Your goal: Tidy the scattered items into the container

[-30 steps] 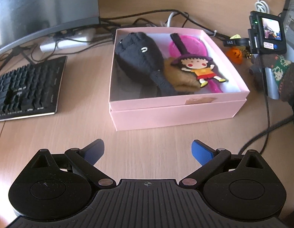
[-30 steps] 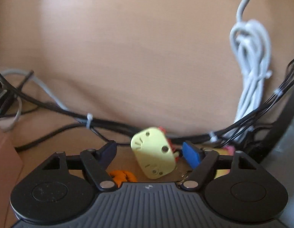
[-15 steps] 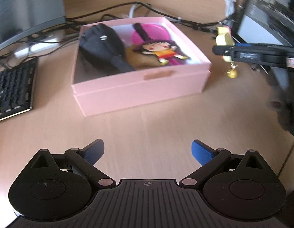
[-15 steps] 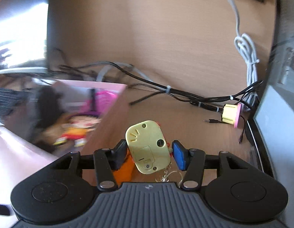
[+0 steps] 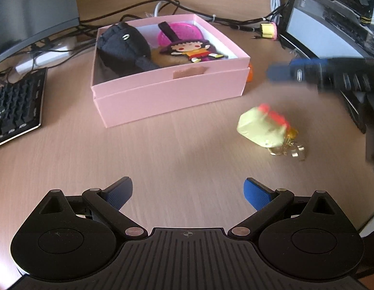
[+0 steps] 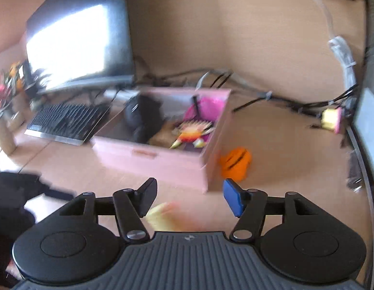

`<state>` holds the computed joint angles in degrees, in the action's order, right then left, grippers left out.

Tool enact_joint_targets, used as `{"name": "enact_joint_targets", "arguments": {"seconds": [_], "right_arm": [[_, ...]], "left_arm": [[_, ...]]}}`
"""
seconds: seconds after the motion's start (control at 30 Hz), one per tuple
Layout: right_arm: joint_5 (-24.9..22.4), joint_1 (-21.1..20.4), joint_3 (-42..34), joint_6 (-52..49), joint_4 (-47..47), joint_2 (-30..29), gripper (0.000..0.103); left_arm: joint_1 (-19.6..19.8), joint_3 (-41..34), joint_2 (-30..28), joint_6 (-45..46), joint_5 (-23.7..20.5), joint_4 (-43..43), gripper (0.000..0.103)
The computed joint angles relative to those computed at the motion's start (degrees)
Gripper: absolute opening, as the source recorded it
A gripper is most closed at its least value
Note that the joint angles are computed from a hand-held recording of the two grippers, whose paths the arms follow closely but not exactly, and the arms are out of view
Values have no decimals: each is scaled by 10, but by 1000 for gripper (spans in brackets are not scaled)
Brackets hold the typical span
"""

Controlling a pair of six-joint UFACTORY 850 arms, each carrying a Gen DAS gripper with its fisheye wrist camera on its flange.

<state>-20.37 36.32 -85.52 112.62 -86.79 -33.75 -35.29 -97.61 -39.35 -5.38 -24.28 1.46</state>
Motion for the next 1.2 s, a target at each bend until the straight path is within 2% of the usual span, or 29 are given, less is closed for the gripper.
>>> {"name": "enact_joint_targets", "arguments": {"seconds": [0.07,0.1,0.17,0.27,0.37,0.43,0.5,0.57,0.6,0.7,0.77,0.87,0.9,0.93,0.97,1.0,1.03,1.13,1.2], "right_arm": [[-15,-14,-17,-12,37,-16,61],[-15,-23,-30,-25,65,-27,57],[8,-43,-54,-6,88,-50,52],[35,-62,-77,72,55,-75,52],[41,-68,-110,-16,119,-98,52],[20,-65,-109,-92,177,-97,52],[-31,-56,-90,-118,197,-83,52],[-102,-36,-58,-100,147,-62,52],[-105,-31,-37,-76,107,-49,55],[-56,-33,-12,-8,18,-33,60],[-35,-39,-40,-22,24,-55,60],[21,-57,-72,-24,36,-81,60],[18,-58,-84,-57,66,-90,59],[-9,-56,-93,-99,99,-96,60],[-59,-48,-99,-121,107,-100,60],[-102,-42,-96,-123,91,-99,60],[-120,-38,-84,-105,62,-92,60],[-78,-45,-41,1,-38,-63,65],[-79,-50,-54,3,-39,-74,65]], "left_arm": [[0,9,7,-23,0,19,101],[1,15,11,-35,-2,28,101],[2,24,19,-59,-5,47,101],[3,34,27,-91,-12,73,101],[6,34,29,-103,-22,81,101],[6,34,29,-107,-25,87,101],[6,34,29,-114,-23,92,101],[7,33,28,-132,-24,100,101],[7,32,27,-138,-24,101,101],[8,33,28,-145,-24,98,101],[5,32,29,-154,-26,109,101],[3,37,34,-162,-28,121,101],[4,39,35,-166,-30,124,102],[4,40,36,-174,-34,129,102],[4,41,37,-184,-39,135,102],[5,41,37,-193,-42,139,102],[6,42,38,-198,-44,141,102],[7,37,33,-203,-52,137,102],[5,31,29,-202,-56,136,102]]}}
